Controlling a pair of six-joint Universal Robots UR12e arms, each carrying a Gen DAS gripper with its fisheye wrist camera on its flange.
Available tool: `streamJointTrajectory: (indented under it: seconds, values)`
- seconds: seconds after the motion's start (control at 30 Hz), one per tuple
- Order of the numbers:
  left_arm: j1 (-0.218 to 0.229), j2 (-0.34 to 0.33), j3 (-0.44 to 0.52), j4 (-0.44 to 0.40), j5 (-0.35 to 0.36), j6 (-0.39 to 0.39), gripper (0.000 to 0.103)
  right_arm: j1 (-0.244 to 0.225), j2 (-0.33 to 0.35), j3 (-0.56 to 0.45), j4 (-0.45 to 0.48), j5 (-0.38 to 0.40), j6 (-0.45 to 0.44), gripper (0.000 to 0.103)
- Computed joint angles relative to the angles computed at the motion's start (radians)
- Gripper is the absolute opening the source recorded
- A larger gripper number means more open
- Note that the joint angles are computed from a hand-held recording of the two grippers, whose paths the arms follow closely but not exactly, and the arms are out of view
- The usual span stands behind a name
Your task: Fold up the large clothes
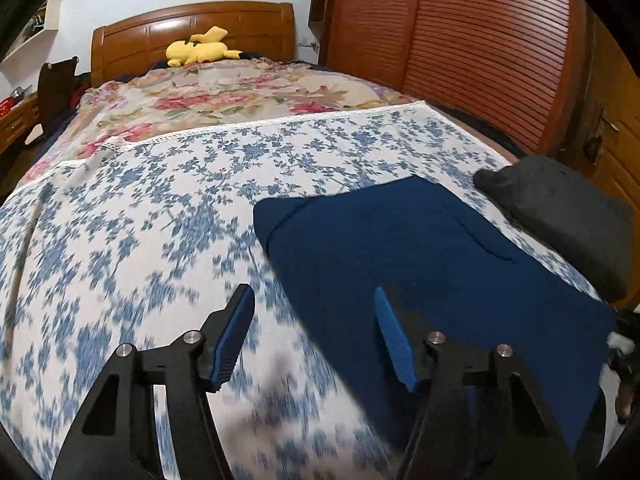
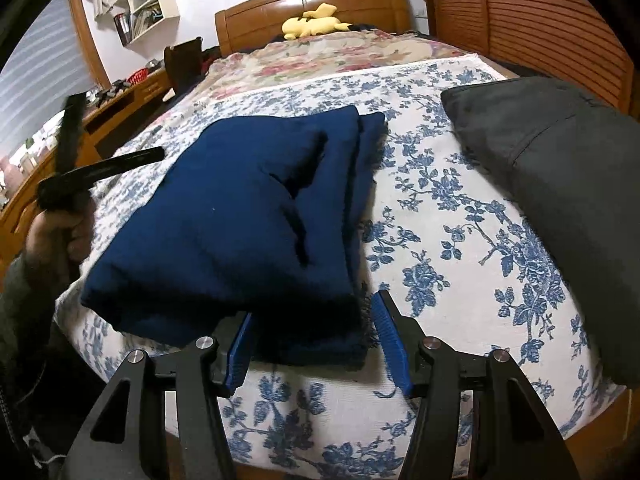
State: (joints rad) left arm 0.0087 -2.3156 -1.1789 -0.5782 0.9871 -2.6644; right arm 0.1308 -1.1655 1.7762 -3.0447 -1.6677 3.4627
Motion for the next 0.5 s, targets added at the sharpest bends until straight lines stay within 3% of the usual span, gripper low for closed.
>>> streamJointTrajectory:
  seconds: [0.17,0.3,0.5]
  values:
    - [-0.026,-0.068,0.117,-0.063,0.061,-0.005,0.063,-0.001,0.015,-0.014,0.003,0.016,-0.001,0.058]
    - [-0.027,-0.113,0.203,-0.146,0.041,-0.063,0.063,-0.003,0.033,-0.033,0.021,0.033,-0.010,0.058]
    - [-0.035,-0.151,0.267,-0.192,0.080,-0.076,0.063,-0.002,0.049,-0.054,0.032,0.038,-0.013,0.058]
